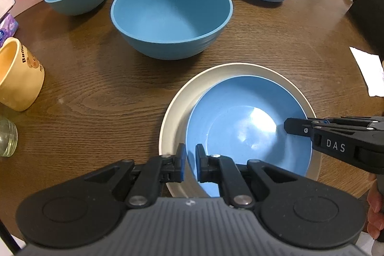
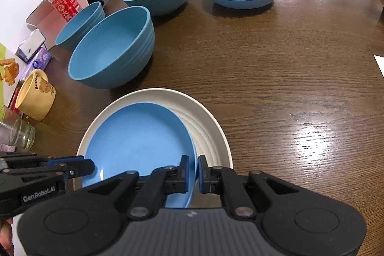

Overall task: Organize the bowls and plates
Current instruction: 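Lower the held blue plate onto the cream plate with both grippers, then open both grippers to release the blue plate on the cream plate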

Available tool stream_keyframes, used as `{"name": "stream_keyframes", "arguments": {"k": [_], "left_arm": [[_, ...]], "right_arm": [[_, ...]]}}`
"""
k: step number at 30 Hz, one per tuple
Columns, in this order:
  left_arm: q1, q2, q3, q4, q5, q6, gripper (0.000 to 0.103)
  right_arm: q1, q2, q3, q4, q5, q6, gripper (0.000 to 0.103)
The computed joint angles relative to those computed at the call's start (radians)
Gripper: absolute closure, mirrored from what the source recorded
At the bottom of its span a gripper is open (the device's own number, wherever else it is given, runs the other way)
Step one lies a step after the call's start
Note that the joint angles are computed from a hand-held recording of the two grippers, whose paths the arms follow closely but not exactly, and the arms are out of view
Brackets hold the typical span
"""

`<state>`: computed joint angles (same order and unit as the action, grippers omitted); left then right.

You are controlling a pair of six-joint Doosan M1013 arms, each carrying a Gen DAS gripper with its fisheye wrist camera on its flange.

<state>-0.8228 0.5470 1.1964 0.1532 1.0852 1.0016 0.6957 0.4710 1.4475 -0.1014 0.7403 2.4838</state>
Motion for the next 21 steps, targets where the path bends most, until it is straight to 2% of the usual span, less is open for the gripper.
{"name": "stream_keyframes", "arguments": {"k": [9,16,19,21], "left_arm": [[0.004,0.005,-0.003,-0.023,0.006,0.013,0.093],[0.010,0.000,0.003,-0.042,-0.009,0.017,0.092],[0.010,-0.007,0.007,-0.038,-0.022,0.013,0.082],[0.010,-0.015,0.013,-0.030,-0.037,0.007,0.072]], "right_arm": [[-0.006,0.001,0.008,0.015,-0.010,-0.003,0.095],[-0.009,-0.004,0.014,0.020,-0.028,-0.012,0.086],[-0.008,-0.012,0.019,0.014,-0.048,-0.017,0.079],[-0.007,-0.017,0.019,0.003,-0.054,-0.019,0.075]]}}
